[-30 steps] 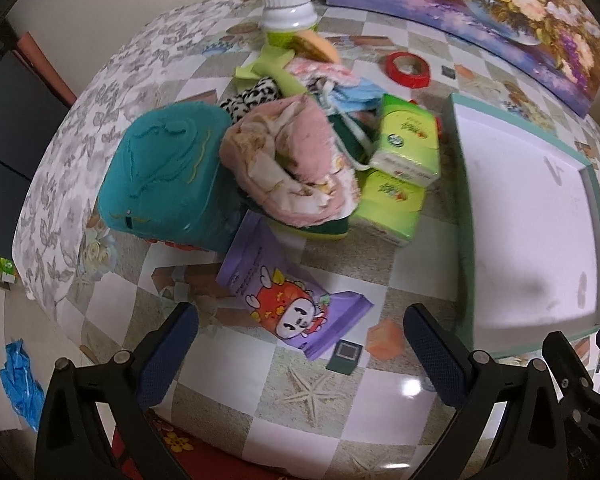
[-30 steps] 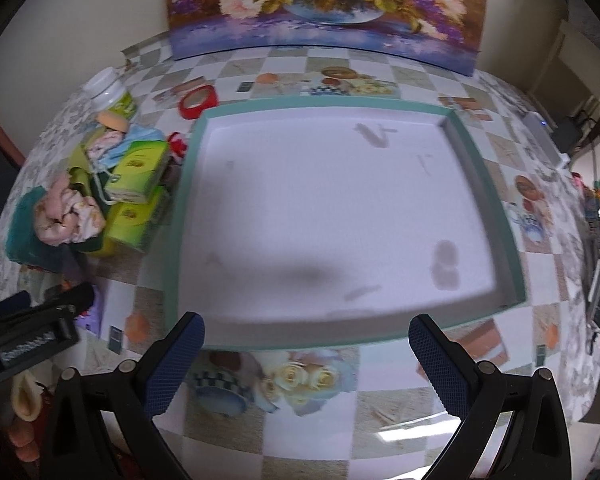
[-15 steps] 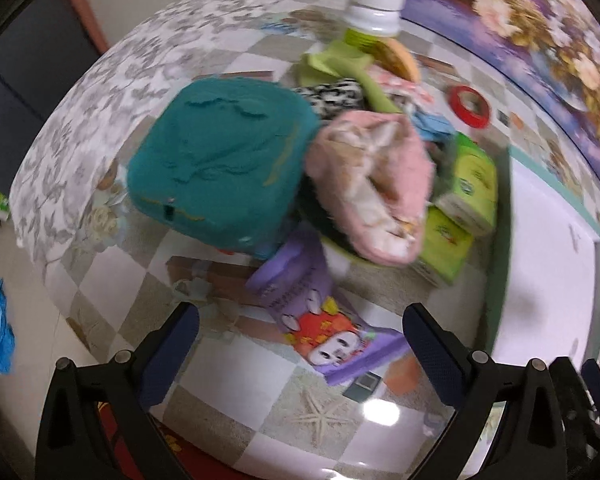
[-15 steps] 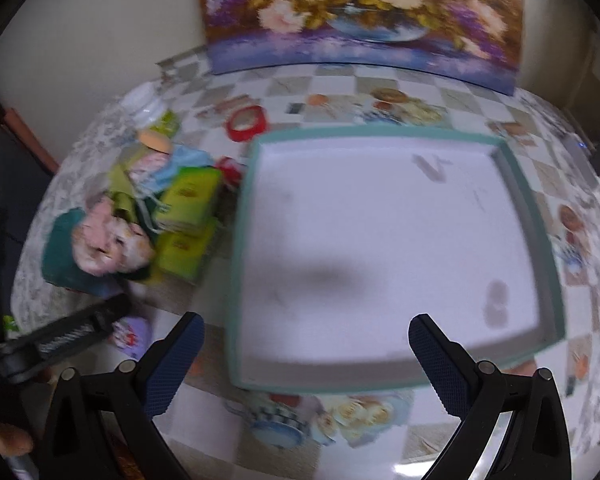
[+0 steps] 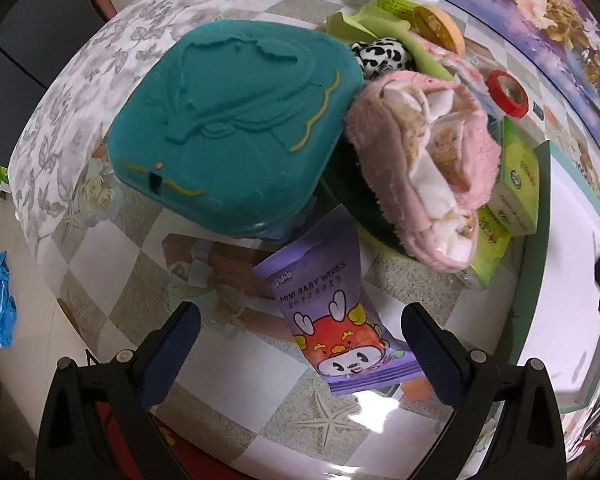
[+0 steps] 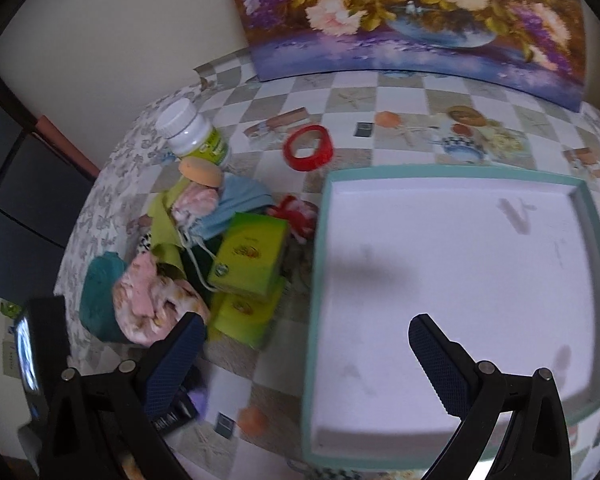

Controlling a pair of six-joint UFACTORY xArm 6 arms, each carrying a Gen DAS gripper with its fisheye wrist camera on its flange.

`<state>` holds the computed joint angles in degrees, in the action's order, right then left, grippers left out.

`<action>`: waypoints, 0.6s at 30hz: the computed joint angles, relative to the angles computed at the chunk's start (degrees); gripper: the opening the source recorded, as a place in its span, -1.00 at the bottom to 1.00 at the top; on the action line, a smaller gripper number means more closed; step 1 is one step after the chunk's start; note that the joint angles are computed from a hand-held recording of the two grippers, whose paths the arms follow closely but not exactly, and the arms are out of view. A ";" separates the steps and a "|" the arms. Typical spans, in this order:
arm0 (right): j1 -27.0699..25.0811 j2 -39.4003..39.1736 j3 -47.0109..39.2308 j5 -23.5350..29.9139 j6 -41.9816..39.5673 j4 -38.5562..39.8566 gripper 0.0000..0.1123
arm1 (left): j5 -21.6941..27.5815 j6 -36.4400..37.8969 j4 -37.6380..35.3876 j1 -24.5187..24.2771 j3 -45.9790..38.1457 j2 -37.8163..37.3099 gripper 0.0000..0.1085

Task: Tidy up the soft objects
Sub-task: 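Reach into the pile and grasp the purple wipes packet with the left tool, then grasp the green tissue box with the right tool while the left tool lifts the wipes packet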

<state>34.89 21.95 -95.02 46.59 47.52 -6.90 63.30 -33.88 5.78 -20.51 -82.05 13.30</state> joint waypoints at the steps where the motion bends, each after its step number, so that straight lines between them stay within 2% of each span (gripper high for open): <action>1: -0.20 0.90 -0.86 -0.41 -1.02 1.36 0.83 | 0.03 0.38 -0.20 0.11 -0.17 0.20 0.67; 3: -0.46 2.70 -2.79 -0.45 -2.97 3.51 0.83 | 0.18 1.32 -1.43 0.16 -0.49 0.60 0.30; 6: -0.70 5.08 -5.55 0.14 -4.95 5.10 0.83 | 1.65 2.94 -3.88 0.66 -2.38 2.40 0.22; 9: -1.08 6.76 -7.14 -0.68 -6.63 8.04 0.73 | 2.49 3.71 -3.63 0.51 -4.26 3.92 -0.09; 16: -1.21 10.49 -11.84 -1.23 -10.45 12.12 0.54 | 3.88 3.68 -3.09 -0.31 -7.89 6.21 -0.13; 18: -1.13 11.72 -13.51 -0.45 -11.47 12.62 0.46 | 3.35 3.35 -3.25 -0.50 -5.46 4.36 -0.13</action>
